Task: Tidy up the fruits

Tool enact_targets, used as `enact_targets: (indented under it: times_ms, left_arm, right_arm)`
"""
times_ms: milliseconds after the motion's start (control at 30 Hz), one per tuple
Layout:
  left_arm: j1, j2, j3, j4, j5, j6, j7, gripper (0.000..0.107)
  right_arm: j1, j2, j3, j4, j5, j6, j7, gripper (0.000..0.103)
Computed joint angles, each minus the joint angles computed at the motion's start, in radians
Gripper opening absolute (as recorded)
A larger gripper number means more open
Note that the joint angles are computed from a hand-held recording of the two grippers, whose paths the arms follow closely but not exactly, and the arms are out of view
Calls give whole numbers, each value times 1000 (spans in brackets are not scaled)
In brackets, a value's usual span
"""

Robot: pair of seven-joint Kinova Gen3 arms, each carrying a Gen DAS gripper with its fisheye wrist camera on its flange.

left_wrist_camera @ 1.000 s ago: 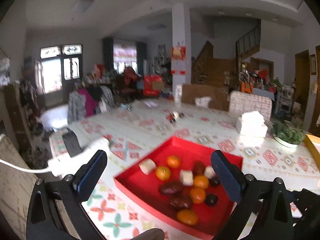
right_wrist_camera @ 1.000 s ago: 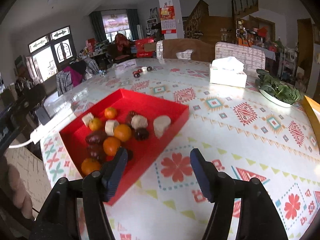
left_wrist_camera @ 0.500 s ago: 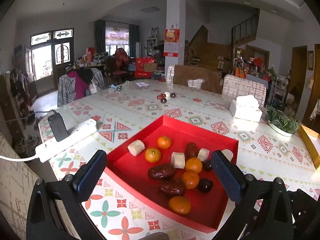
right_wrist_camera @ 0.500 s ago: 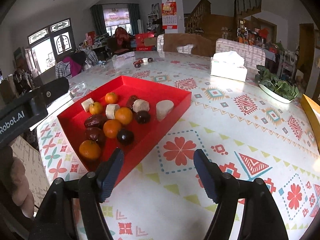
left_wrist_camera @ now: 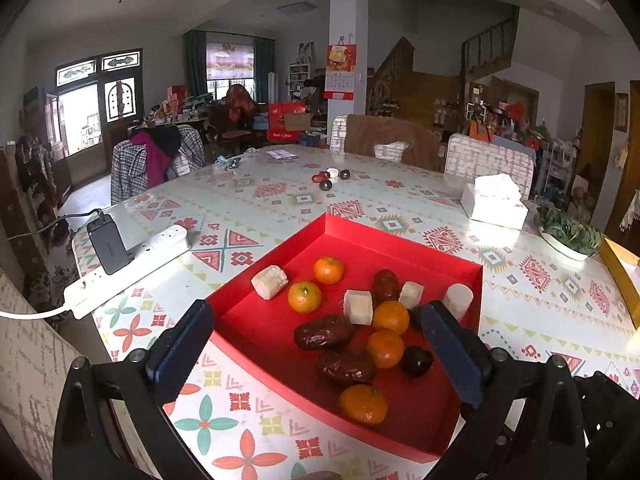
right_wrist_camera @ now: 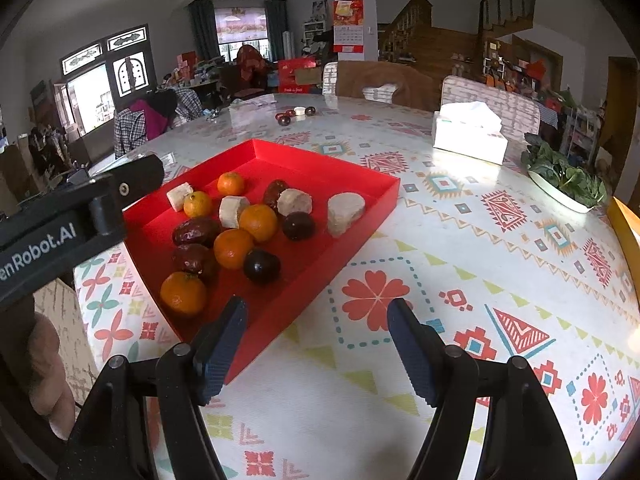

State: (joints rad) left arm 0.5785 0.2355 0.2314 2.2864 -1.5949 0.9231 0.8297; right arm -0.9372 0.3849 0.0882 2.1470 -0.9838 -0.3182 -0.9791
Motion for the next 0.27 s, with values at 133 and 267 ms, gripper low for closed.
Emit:
enact_targets:
  times_ms: [133, 267]
  left_arm:
    - [-5, -5, 1, -1, 6, -16, -11, 103]
    - [-8, -16, 3, -8, 17, -38, -35, 103]
  right_arm:
    - [8, 3, -6, -1, 11, 5, -8, 77]
    - [19, -1, -13, 6, 35, 4, -39, 77]
